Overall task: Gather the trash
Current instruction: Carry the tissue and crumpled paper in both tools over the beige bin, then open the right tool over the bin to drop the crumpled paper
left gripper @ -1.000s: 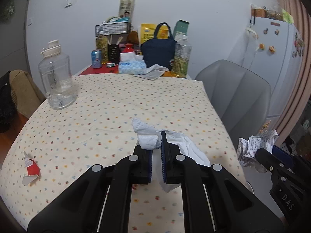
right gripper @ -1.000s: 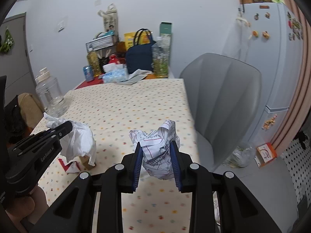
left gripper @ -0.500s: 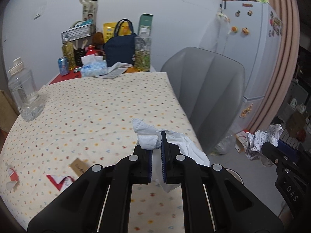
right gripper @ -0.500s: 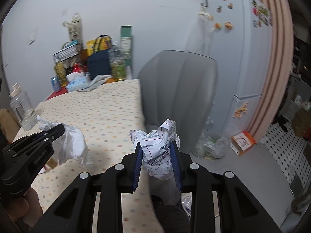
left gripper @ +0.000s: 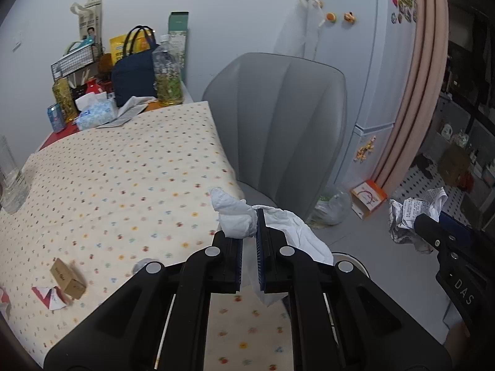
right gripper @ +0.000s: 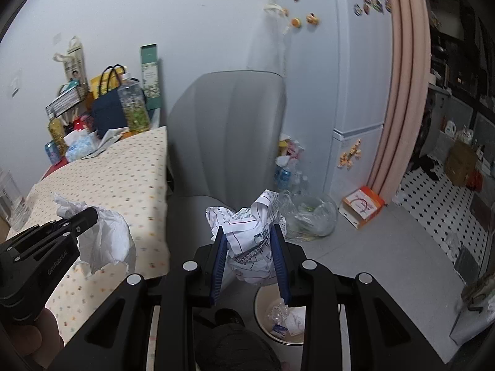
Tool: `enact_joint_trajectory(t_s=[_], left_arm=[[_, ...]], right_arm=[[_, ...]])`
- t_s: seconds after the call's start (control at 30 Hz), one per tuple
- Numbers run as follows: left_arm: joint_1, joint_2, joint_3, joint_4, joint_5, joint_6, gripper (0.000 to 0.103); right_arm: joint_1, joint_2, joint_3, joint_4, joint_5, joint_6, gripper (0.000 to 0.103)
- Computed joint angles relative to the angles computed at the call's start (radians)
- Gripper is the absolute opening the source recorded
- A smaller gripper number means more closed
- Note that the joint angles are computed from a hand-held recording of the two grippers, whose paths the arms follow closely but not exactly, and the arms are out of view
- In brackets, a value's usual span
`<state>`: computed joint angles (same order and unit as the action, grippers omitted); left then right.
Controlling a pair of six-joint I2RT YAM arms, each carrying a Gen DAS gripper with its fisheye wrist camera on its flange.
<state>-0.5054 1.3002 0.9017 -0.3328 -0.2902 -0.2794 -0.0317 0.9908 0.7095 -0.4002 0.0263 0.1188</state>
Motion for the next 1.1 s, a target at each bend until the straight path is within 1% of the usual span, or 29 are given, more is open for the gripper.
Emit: enact_joint_trajectory(t_s=[0.2,0.33,0.7,0.73,0.77,0.8,0.83,1.0,1.07,1.1], left_arm=[[-0.062,0.121,0.073,0.015,-0.014,-0.012,0.008],[-0.106,0.216,0.137,0.017,-0.02,-0.016,0.008],[-0.176,0.436,0.304,0.001,-0.024,-0.017,0.008],[-0.179,0.453,0.317,-0.001,-0.023,-0.016,0.008],[-0.182,0.465,0.327,-0.004,-0.024,-0.017,0.008],[-0.185,0.477,0.338,-0.007,-0.025,-0.017,0.008],[-0.189,0.493,0.35,-0.011,-0.025,-0.018,0.008],[-0.212,0.544,0.4,-0.03,-0.031,-0.023,0.008],[-0.218,0.561,0.415,-0.034,-0.026,-0.02,0.008],[-0.225,0.571,0.424,-0.037,-0.025,-0.02,0.008]], right_arm=[[-0.141,0.057,-0.026,0.047,-0.083,-0.047,0.029],[-0.229,0.122,-0.037,0.091,-0.132,-0.077,0.029],[-0.386,0.363,-0.033,0.235,-0.208,-0.134,0.03],[-0.389,0.382,-0.028,0.244,-0.211,-0.134,0.033],[-0.395,0.407,-0.024,0.261,-0.213,-0.135,0.037],[-0.403,0.424,-0.024,0.275,-0.221,-0.14,0.044],[-0.407,0.442,-0.02,0.284,-0.223,-0.141,0.054],[-0.461,0.481,-0.013,0.309,-0.244,-0.158,0.063],[-0.486,0.48,-0.013,0.303,-0.245,-0.165,0.068],[-0.498,0.477,-0.01,0.296,-0.245,-0.169,0.072]])
